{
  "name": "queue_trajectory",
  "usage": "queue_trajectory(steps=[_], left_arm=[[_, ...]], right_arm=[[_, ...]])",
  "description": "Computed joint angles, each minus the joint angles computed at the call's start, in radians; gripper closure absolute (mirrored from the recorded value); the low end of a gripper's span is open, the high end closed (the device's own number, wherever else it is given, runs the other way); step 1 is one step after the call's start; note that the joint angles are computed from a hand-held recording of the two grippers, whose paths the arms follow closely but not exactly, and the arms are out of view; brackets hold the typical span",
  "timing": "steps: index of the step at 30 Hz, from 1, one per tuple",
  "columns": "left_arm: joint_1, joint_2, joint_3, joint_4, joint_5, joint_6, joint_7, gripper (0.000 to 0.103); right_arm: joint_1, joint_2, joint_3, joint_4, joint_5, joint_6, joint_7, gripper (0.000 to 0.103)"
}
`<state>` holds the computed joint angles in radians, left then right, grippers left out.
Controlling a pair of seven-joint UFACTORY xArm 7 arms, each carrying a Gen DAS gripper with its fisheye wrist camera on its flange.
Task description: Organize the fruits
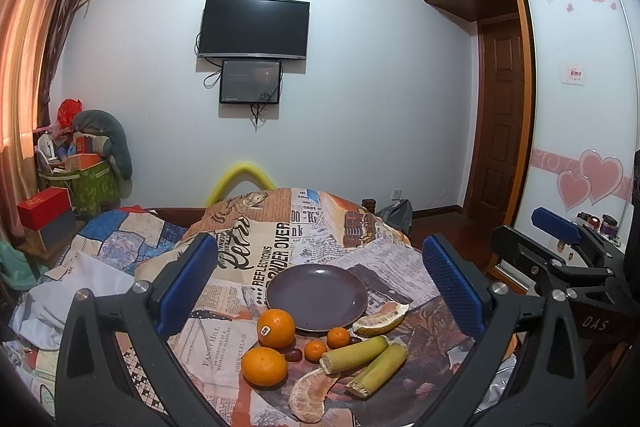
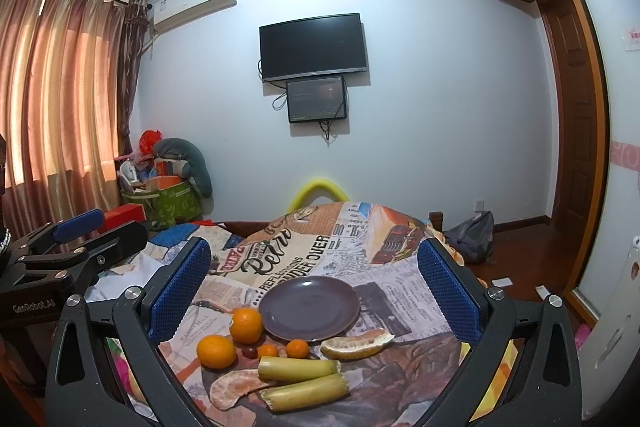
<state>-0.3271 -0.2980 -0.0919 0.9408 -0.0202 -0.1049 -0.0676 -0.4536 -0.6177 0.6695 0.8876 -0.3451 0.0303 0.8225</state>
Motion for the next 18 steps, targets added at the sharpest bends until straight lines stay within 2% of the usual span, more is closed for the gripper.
queue_trajectory(steps=[4,18], left_arm=[[-0.027,0.001,0.023,0.001,-0.006,0.006,0.008,0.000],[-0.002,0.003,-0.002,-0.003,-0.001,0.001,0.000,0.000]], right_arm=[[0.000,0.005,0.000,0.001,-0.001,-0.003,-0.001,0.000],[0.014,0.003,-0.009,-0.003,0.003,-0.001,0.002,0.000]])
